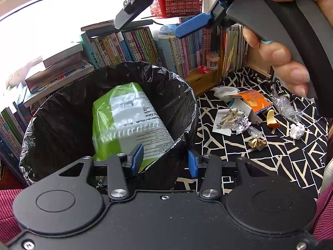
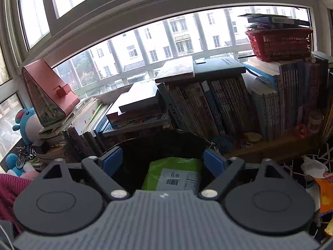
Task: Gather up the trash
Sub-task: 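Move the right tool back toward the orange peel on the table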
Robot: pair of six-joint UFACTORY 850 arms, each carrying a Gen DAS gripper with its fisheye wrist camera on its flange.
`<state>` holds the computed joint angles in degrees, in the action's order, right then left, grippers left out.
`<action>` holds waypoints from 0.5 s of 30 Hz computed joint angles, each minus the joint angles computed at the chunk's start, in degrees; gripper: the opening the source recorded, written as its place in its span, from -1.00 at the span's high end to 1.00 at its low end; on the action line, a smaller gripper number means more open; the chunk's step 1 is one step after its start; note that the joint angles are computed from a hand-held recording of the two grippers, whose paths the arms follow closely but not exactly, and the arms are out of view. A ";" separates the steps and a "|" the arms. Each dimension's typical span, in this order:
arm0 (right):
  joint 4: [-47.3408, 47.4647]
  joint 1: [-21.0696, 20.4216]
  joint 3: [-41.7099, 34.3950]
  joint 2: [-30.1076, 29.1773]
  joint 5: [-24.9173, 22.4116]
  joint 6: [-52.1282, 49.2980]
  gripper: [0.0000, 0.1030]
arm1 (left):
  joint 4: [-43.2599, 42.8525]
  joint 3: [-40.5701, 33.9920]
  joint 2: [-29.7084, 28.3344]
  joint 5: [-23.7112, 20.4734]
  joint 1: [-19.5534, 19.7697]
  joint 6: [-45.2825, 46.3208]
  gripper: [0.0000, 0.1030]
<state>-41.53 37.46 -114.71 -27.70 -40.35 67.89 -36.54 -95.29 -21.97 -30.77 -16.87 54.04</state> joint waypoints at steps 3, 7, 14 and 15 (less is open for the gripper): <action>-0.38 -0.25 0.84 0.42 -0.79 1.70 -0.78 | -0.05 0.01 0.00 0.01 0.02 0.04 0.19; -1.41 -0.52 2.80 1.40 -1.43 4.30 -0.80 | -0.11 0.04 0.02 0.09 0.02 0.15 0.19; -3.57 -1.30 8.86 4.68 -4.32 10.92 -0.82 | -0.15 0.38 0.21 0.47 -0.03 0.36 0.18; -3.90 -1.39 9.78 5.20 -4.90 11.86 -0.82 | -0.14 0.35 0.19 0.46 -0.04 0.35 0.17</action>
